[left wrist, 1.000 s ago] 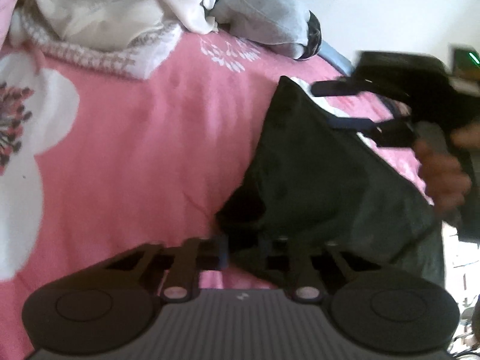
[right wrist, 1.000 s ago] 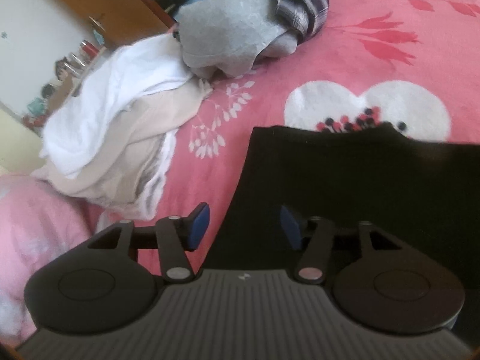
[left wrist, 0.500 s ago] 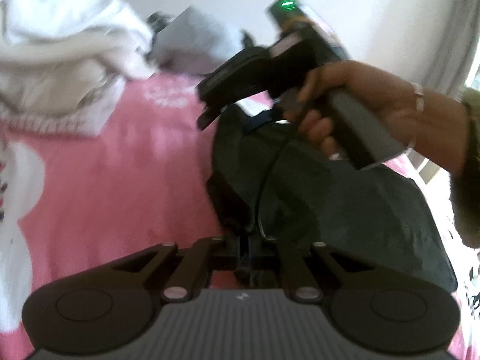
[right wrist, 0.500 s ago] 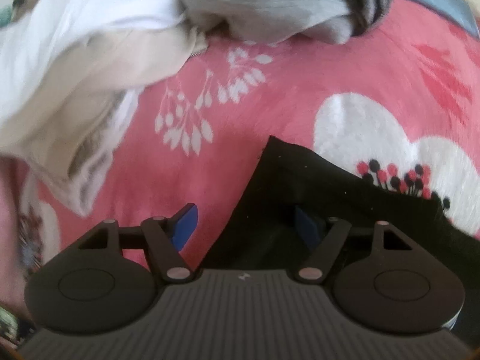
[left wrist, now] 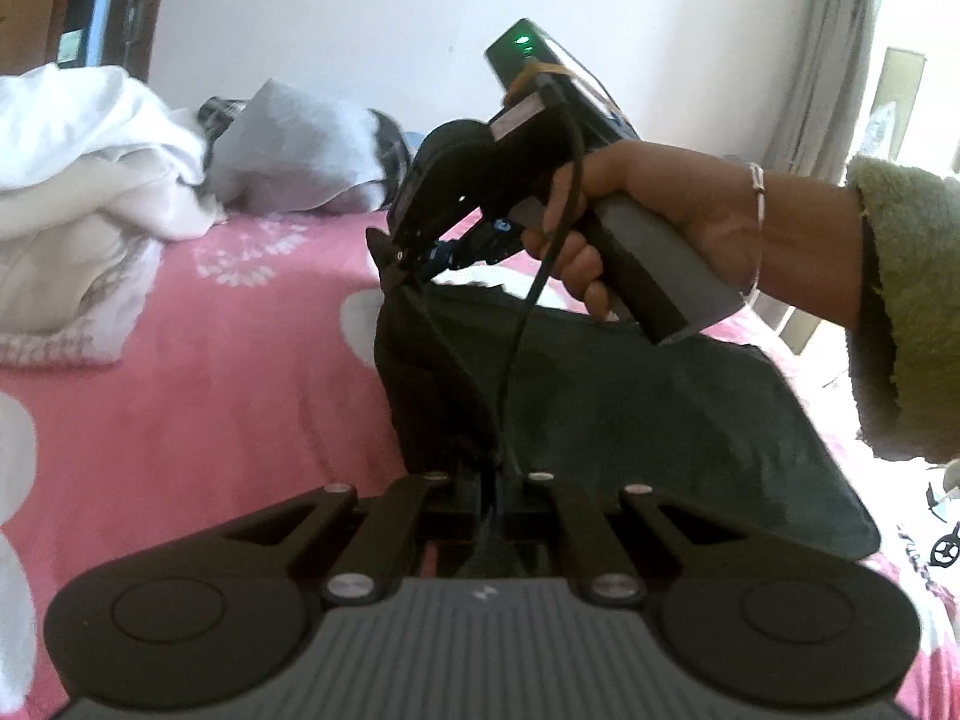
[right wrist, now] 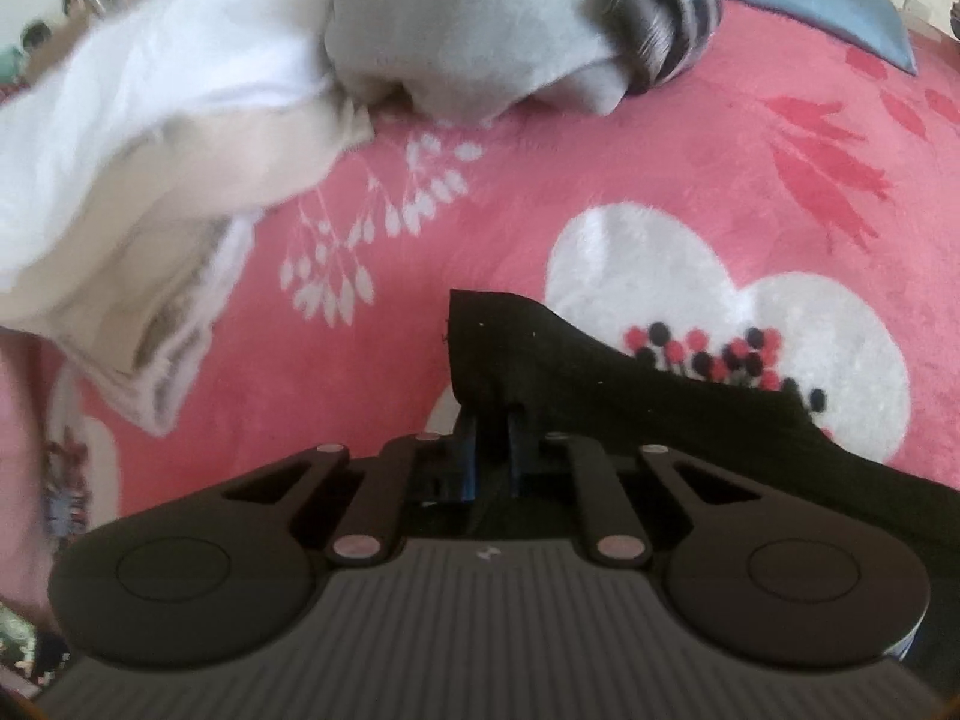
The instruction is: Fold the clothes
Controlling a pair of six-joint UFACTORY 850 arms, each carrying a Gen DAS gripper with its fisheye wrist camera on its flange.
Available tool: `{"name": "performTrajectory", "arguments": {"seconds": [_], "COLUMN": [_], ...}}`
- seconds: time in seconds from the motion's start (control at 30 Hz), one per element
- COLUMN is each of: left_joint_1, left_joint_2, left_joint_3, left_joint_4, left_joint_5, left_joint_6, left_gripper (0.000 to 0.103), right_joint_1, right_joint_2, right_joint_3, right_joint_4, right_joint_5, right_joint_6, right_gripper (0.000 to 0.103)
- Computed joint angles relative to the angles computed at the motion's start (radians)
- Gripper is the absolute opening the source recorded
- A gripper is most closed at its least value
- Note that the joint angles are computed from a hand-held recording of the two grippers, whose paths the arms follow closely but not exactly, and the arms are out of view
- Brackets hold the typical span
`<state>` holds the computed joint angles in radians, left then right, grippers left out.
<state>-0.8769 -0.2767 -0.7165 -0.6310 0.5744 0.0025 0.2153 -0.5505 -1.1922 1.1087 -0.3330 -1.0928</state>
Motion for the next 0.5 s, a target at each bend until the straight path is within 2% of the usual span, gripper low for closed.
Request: {"name": "performTrajectory", "arguments": {"seconds": [0.13, 0.33, 0.5], "left_joint_1": [-0.012, -0.034, -0.021], "left_joint_2": [0.009, -0.003, -0.064], "left_joint_3": [-0.008, -0.055, -0.169], "left_joint_4": [0.058, 0.189, 0.461], "left_joint_5": [0.009, 0.006, -0.084], "left_joint_6": [-0.026, -0.084, -0.254], "left_gripper": [0.004, 0.004, 0.004], "right_joint_1": [-0.061, -0.187, -0.329], "right_joint_2": [0.069, 0.176, 0.253], "right_joint_3": [0.069, 0.164, 0.241], "right_joint_4": [0.212, 0.335, 0.394], "right_joint_5": [-0.051, -0.135, -0.215], "right_joint_6": [-0.224, -0.381, -0.480], "right_gripper": [0.007, 0.007, 0.007]}}
